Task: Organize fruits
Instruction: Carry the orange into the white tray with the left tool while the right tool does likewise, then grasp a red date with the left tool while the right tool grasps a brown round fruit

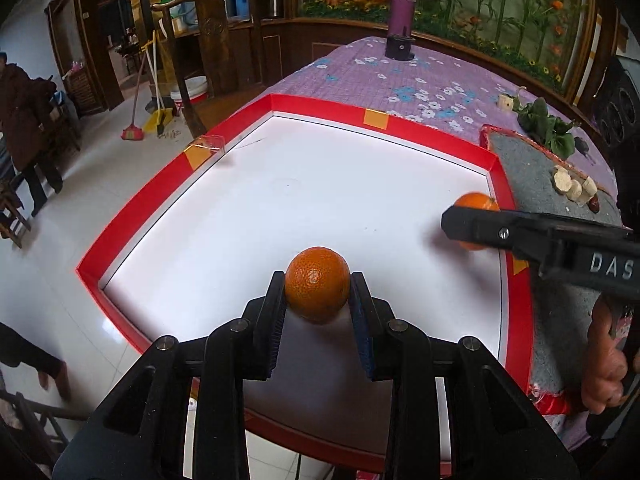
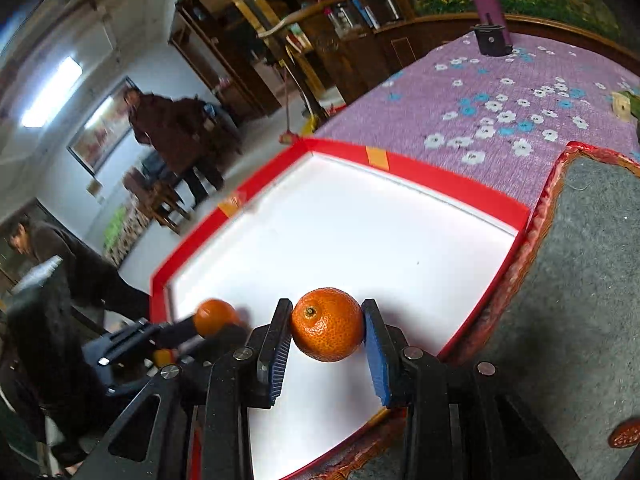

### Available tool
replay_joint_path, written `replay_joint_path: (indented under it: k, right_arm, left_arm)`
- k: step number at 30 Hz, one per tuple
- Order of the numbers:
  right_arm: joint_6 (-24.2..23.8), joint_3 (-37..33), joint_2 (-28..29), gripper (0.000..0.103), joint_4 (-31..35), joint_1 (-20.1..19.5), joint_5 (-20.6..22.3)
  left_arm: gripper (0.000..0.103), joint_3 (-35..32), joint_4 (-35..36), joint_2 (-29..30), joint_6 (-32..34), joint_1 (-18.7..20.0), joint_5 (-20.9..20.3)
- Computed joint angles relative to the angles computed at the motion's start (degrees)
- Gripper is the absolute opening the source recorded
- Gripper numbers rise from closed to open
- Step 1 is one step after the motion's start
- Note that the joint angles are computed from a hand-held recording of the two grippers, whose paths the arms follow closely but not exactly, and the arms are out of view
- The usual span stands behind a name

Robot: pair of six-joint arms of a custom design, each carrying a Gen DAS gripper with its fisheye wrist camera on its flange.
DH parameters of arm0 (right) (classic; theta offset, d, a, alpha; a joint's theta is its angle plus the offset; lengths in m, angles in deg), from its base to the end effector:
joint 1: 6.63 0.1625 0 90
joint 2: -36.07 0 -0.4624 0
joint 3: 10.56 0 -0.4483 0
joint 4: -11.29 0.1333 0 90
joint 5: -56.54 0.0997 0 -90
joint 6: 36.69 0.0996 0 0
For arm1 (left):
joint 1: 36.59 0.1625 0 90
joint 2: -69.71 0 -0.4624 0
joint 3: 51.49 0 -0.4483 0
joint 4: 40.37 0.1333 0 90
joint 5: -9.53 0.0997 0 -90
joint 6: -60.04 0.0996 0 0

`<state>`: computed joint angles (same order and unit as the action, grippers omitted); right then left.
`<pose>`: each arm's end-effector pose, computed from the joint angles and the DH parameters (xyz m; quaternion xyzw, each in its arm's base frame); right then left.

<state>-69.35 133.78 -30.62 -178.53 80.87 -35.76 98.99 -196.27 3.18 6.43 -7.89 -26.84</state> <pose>0.1114 -0.4140 0.0947 0.2515 -0.9484 0.1773 0.0768 -0.1675 -0.3351 0.0538 0.1297 0.8747 -0.3003 0.3577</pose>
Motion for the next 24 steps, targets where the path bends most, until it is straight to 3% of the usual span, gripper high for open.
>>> replay_joint_path:
  k: [2,5,9,12,16,20,22,24]
  right_arm:
    - [-0.69,0.04,-0.27,0.036,0.58,0.69,-0.36]
    - [-2.9,1.96,-2.87,0.044,-0.68,-0.31,3.68]
    - [-4.82,6.15,-9.53,0.048,-4.76,-4.93,7.84]
    - [-5.91,9.12,-18.17,0.048,-3.38,-11.81,10.73]
    - [-7.95,13.13,-32.84,0.048,-1.63,-24.15,14.32]
    - [-8.98,14.84,-45.26,0.048,-0.23,-35.99,16.35]
    - [-9.35,15.1,-50.14,0.049,1.06,-43.01,19.52]
    - [-9.33,13.94,-52.02,0.049,3.37,-46.31,19.94]
  left_arm:
    - [0.03,0.08,2.79,-0.41,-1.92,-1.1,1.6]
    - [0.03,-0.25,5.04,-0.54,-2.6,-2.97,3.11]
    - [0.036,-0.27,-3.59,1.47,3.19,-5.6,1.91]
    - [0.046,-1.58,-14.13,6.71,11.71,-7.44,-1.72]
    - [0.045,-5.2,-21.3,13.71,20.69,-8.63,-6.96]
    - [0.045,-9.92,-23.21,19.46,26.14,-8.28,-12.3]
    - [0.045,-11.94,-22.96,21.67,27.58,-8.21,-13.5]
    - [0.045,-13.25,-22.81,23.12,28.59,-7.96,-14.26]
